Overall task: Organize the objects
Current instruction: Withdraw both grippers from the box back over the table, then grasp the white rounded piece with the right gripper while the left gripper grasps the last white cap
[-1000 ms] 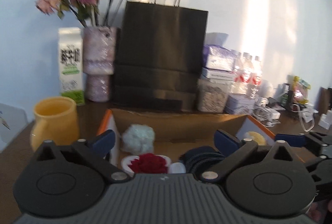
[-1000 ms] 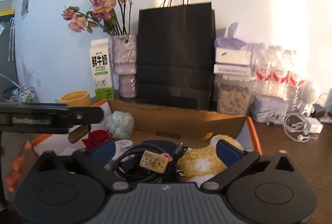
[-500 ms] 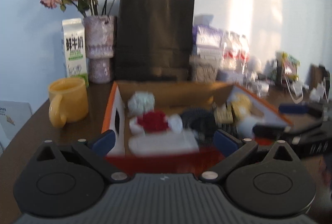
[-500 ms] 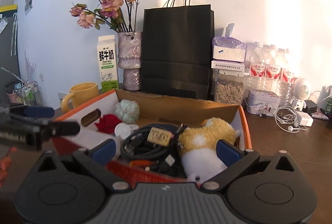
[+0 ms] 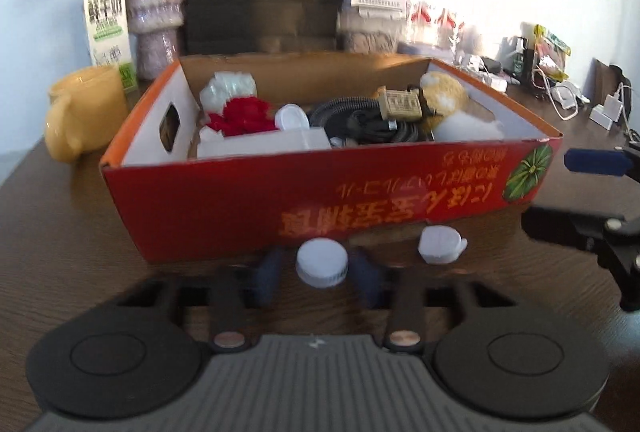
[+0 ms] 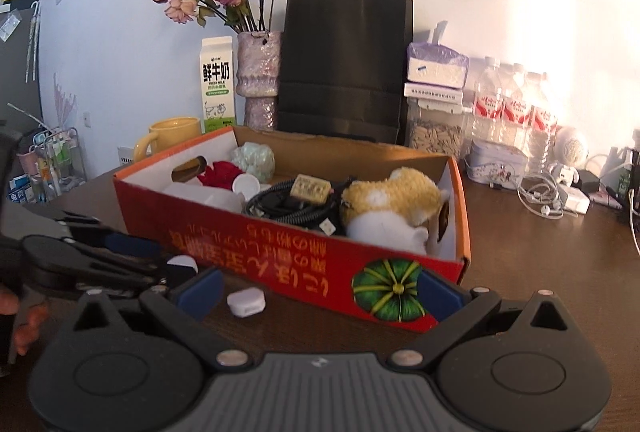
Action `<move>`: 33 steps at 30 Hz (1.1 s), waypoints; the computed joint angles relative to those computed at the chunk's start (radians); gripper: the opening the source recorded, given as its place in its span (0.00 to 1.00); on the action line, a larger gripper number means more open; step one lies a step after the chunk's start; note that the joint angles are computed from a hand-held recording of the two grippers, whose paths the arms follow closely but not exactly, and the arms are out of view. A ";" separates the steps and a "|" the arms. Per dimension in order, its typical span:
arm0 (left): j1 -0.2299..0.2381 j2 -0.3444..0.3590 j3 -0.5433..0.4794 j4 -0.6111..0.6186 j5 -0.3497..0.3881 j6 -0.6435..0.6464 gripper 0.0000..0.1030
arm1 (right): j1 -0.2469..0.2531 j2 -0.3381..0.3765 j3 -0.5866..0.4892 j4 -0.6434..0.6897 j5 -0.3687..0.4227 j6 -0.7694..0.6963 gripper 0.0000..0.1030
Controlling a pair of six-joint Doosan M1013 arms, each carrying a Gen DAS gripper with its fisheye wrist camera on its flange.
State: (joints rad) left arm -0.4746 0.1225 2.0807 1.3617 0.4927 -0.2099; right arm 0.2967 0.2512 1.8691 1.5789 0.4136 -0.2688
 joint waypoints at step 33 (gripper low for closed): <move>-0.002 -0.108 0.107 0.226 -0.011 -0.292 0.28 | 0.106 0.061 -0.072 -0.441 -0.051 0.484 0.27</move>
